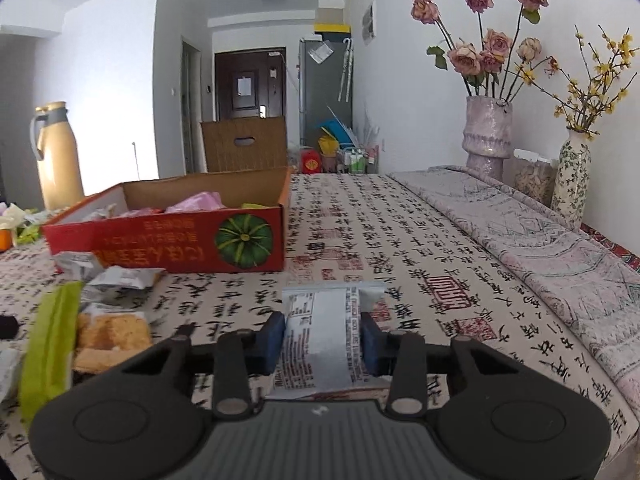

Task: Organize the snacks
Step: 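Grasp a white wrapper packet with the right tool while the left tool grasps another white packet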

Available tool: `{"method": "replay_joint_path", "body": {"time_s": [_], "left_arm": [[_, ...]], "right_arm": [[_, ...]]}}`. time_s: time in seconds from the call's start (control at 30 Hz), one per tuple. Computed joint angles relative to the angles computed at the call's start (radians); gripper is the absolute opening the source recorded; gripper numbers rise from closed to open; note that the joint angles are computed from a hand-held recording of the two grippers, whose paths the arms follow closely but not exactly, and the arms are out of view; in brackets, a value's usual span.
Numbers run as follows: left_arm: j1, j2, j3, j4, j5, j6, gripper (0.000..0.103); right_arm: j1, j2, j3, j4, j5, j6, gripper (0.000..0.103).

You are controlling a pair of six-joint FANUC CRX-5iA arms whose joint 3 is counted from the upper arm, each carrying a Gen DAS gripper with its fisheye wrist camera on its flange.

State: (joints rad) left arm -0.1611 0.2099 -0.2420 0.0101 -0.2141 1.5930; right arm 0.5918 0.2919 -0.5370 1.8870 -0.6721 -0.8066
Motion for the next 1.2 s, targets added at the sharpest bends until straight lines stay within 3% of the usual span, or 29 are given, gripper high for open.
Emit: {"method": "replay_joint_path", "body": {"time_s": [0.37,0.6,0.77,1.2], "left_arm": [[-0.026,0.011,0.005,-0.029,-0.038,-0.007,0.1],[-0.031,0.017,0.0,-0.004,-0.043,-0.041,0.075],[-0.031,0.012,-0.015,0.02,-0.019,-0.068,0.052],[-0.018,-0.005,-0.046,0.072,0.022,-0.105,0.048]], "right_arm": [[0.0,-0.012,-0.021,0.069,0.039,-0.063,0.039],[-0.001,-0.012,-0.023,0.094,0.058,-0.082,0.039],[-0.006,-0.01,-0.023,0.118,0.071,-0.101,0.039],[-0.02,-0.009,-0.019,0.167,0.096,-0.134,0.039]]}}
